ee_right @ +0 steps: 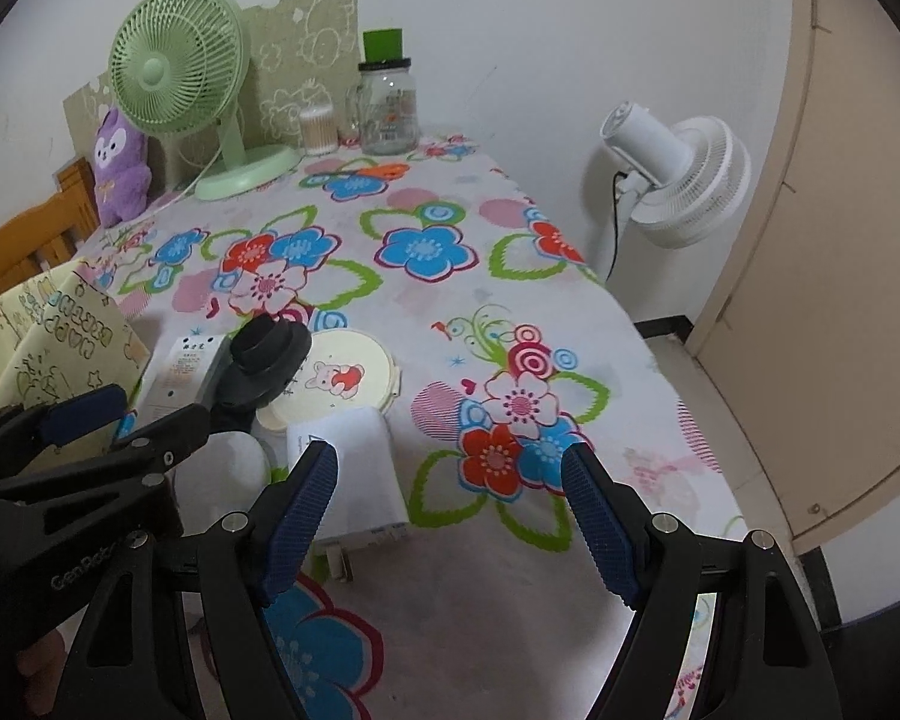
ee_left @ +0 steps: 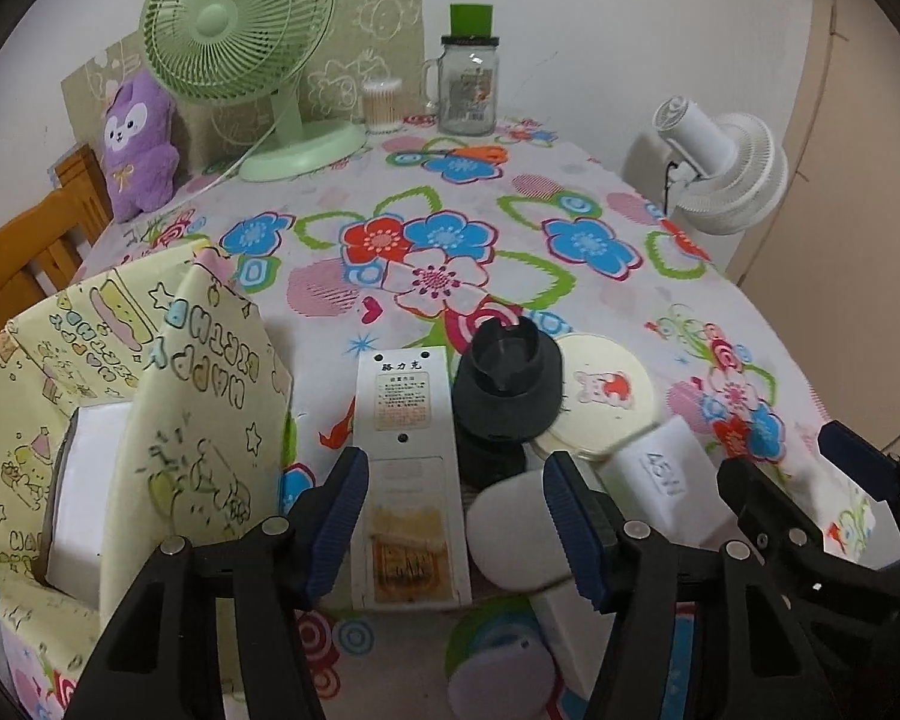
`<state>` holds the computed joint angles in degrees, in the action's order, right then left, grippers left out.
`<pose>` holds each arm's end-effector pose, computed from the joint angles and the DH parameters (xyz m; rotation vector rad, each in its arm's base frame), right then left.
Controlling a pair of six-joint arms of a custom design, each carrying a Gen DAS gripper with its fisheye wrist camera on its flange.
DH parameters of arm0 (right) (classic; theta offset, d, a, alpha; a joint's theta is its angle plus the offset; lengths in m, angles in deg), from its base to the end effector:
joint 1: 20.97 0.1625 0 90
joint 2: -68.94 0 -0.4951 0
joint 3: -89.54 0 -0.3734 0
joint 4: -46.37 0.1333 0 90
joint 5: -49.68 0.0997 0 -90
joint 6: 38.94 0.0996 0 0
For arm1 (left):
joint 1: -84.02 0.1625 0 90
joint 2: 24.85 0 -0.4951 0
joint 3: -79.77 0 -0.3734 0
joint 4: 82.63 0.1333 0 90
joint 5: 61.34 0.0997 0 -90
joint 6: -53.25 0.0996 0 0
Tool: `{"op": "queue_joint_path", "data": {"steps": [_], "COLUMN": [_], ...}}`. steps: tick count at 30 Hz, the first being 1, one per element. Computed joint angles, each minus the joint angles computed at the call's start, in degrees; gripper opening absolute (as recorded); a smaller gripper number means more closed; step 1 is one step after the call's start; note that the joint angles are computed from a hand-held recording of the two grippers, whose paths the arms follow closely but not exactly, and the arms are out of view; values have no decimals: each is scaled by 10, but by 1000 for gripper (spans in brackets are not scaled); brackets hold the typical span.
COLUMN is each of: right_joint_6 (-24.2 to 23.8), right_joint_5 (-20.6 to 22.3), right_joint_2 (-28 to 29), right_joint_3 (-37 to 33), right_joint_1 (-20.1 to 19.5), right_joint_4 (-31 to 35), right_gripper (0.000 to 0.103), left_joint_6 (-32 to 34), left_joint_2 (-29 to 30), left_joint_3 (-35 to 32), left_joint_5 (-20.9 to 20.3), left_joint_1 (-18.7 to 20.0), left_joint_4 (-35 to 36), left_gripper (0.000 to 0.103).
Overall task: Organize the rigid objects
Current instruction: 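Move the left tool to the white rectangular device while the right tool approaches the white charger, then close the left gripper on the white device while the right gripper closes on the white charger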
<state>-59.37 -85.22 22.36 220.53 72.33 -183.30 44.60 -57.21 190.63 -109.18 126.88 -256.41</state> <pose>0.0912 -0.4870 0.1922 -0.0126 -2.1209 0.9454 -0.3027 -0.5540 -0.0028 0.7750 2.3534 -0.5477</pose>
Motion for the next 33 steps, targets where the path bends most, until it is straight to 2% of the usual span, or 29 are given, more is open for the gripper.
{"op": "queue_joint_path", "data": {"steps": [8,15,22,26,29,31,33], "right_joint_6": [15,12,30,37,49,38,37], "right_joint_5": [21,28,37,41,44,33,33], "right_joint_2": [3,8,9,10,10,22,25], "right_joint_3": [-19,-33,-35,-37,-41,-46,-46], "right_joint_1": [-14,-9,-12,-12,-15,-11,-11], "right_joint_4": [50,72,87,100,125,124,115], "right_gripper": [81,81,80,72,63,55,54], "left_joint_6": [-11,-41,-31,-22,-19,-20,-19], "left_joint_2": [13,6,11,17,18,14,11], "left_joint_3": [-23,-39,-43,-42,-43,-39,-31], "left_joint_5": [24,5,9,22,20,8,6], "left_joint_1": [12,31,38,40,42,43,43], "left_joint_4": [34,75,62,40,36,37,31], "left_gripper": [59,59,68,76,76,76,75]}}
